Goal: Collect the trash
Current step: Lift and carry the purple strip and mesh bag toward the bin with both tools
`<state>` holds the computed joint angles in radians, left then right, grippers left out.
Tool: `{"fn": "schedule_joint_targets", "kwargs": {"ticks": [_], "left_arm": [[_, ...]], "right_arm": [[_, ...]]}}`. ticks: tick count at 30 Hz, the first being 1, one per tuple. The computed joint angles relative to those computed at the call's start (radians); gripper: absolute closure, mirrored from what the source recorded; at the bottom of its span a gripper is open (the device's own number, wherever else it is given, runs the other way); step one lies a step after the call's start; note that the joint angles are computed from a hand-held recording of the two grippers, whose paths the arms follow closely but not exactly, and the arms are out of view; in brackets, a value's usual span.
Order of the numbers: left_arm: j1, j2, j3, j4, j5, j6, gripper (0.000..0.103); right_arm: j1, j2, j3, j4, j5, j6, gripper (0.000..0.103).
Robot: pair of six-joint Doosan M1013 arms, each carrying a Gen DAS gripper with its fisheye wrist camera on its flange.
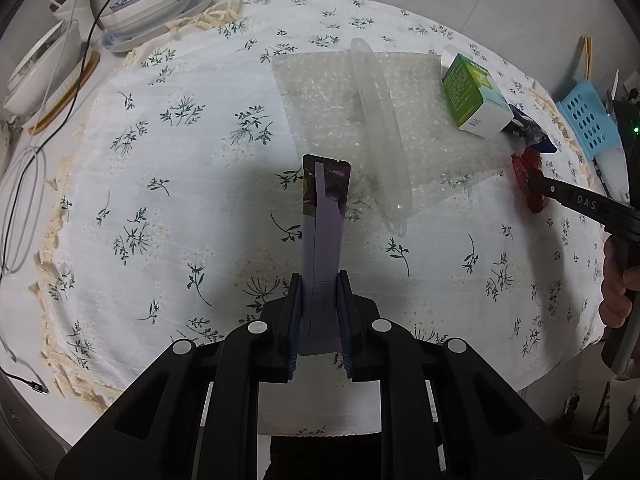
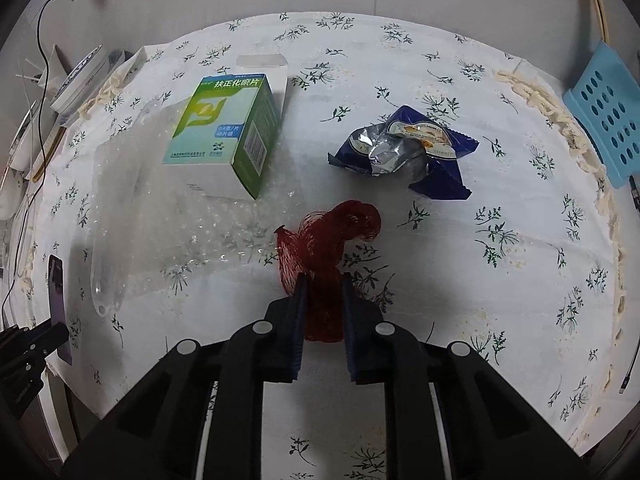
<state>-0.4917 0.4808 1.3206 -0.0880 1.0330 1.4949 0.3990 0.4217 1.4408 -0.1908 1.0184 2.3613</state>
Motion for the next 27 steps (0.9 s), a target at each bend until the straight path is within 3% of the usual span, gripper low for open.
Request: {"fn": "schedule_joint_targets", "kwargs": {"ticks": [27], "left_arm": [[-0.012, -0.083, 0.065, -0.053, -0.061, 0.026, 0.087]], "right_arm": [[0.103, -0.113, 0.063, -0.130, -0.043, 0.132, 0.088]]}}
